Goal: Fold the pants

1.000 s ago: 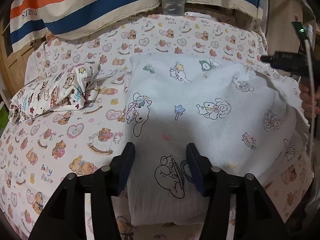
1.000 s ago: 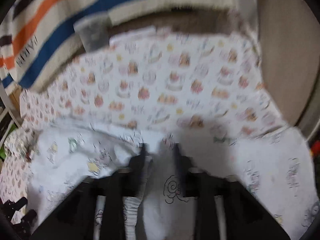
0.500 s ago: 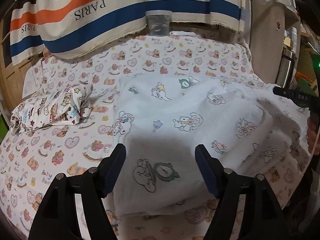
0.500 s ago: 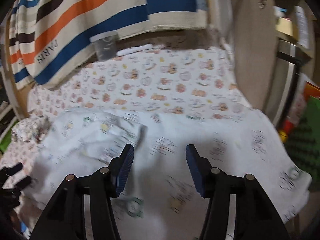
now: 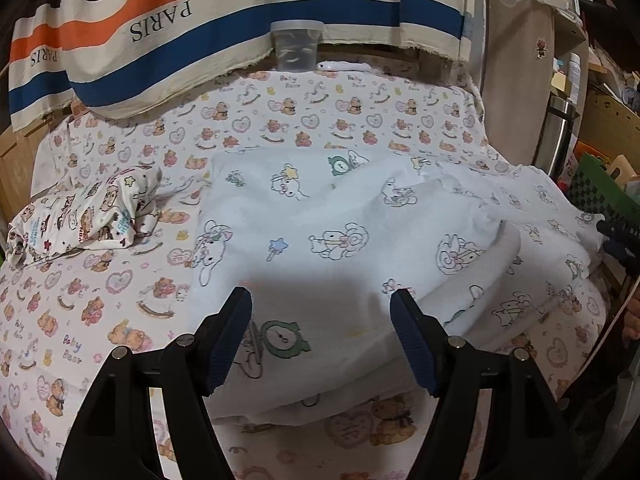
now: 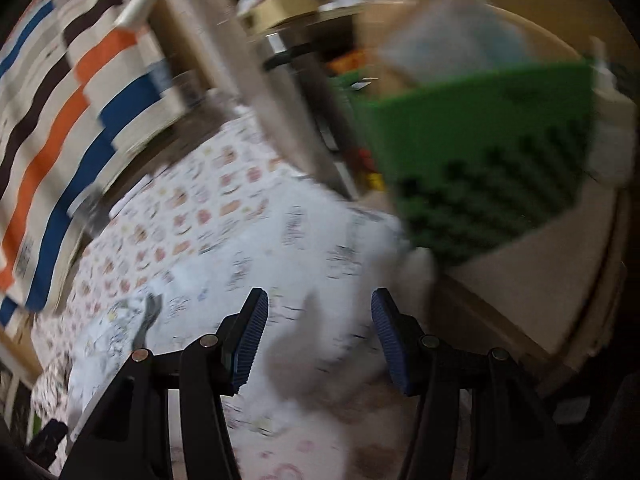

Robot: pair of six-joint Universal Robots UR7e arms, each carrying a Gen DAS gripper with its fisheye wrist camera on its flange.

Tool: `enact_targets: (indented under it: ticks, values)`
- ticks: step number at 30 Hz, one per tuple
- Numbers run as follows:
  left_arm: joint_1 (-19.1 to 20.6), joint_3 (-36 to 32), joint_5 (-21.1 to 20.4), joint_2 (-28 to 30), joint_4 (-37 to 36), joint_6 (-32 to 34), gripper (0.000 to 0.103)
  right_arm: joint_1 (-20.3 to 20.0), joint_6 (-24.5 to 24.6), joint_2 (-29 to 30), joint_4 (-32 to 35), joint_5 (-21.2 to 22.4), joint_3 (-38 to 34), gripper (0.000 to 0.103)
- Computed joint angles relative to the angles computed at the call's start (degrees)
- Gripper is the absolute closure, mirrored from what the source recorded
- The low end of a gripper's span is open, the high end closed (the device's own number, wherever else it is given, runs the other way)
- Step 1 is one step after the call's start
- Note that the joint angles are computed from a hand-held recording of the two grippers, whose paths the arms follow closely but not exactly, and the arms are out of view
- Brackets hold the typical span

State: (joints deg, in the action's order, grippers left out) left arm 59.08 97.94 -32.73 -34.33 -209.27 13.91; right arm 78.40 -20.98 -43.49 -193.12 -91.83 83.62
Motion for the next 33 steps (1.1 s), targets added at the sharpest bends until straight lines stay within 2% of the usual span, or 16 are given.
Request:
enact_targets:
  ticks: [8, 13, 14, 15, 16, 17, 18, 21, 24, 27, 33]
  values:
    - [-0.5, -0.5, 0.5, 0.5, 0.6, 0.6, 0.033, -0.2, -1.0, 1.5, -6.0, -3.7, -1.1, 0.046]
    - [-0.4, -0.9, 0.7, 0.7, 2.2, -0.5, 0.033, 0.1, -2.5, 3.4, 0.9, -5.0, -6.2, 0.046]
    - [-0.4, -0.9, 0.9, 0.7, 2.3, -0.5, 0.033, 0.3, -2.7, 4.2, 2.0, -5.7, -7.6, 0.052]
    - [-0.4, -1.0, 0.9, 0.8, 2.2, -0.4, 0.033, 0.4, -2.8, 4.7, 3.1, -6.0, -8.7, 0.068]
    - [-0.4, -1.0, 1.0, 0.9, 2.1, -0.4, 0.033, 0.4, -2.7, 5.0, 4.2, -5.5, -9.3, 0.078]
    - [-0.4, -1.1, 1.0, 0.9, 2.0, -0.4, 0.033, 0.3, -2.2, 4.9, 5.6, -4.3, -9.6, 0.096]
    - [-0.4, -1.1, 1.0, 0.9, 1.9, -0.4, 0.033, 0.4, -1.7, 4.8, 5.6, -3.3, -9.4, 0.098]
    - [-0.4, -0.8, 0.8, 0.6, 0.9, -0.2, 0.033, 1.7, -3.9, 4.6, 2.1, -1.7, -7.9, 0.099]
    - [-0.4, -0.3, 0.8, 0.0, 0.2, 0.0, 0.033, 3.4, -4.8, 3.3, 3.5, 3.9, -6.2, 0.099]
    - [-0.6, 0.7, 0.9, -0.6, -1.7, 0.5, 0.033, 6.9, -7.8, 3.4, 4.7, 8.2, -5.4, 0.099]
    - [-0.6, 4.0, 1.9, -3.0, -6.1, 0.7, 0.033, 14.9, -13.9, 6.0, 9.9, 12.4, -6.3, 0.099]
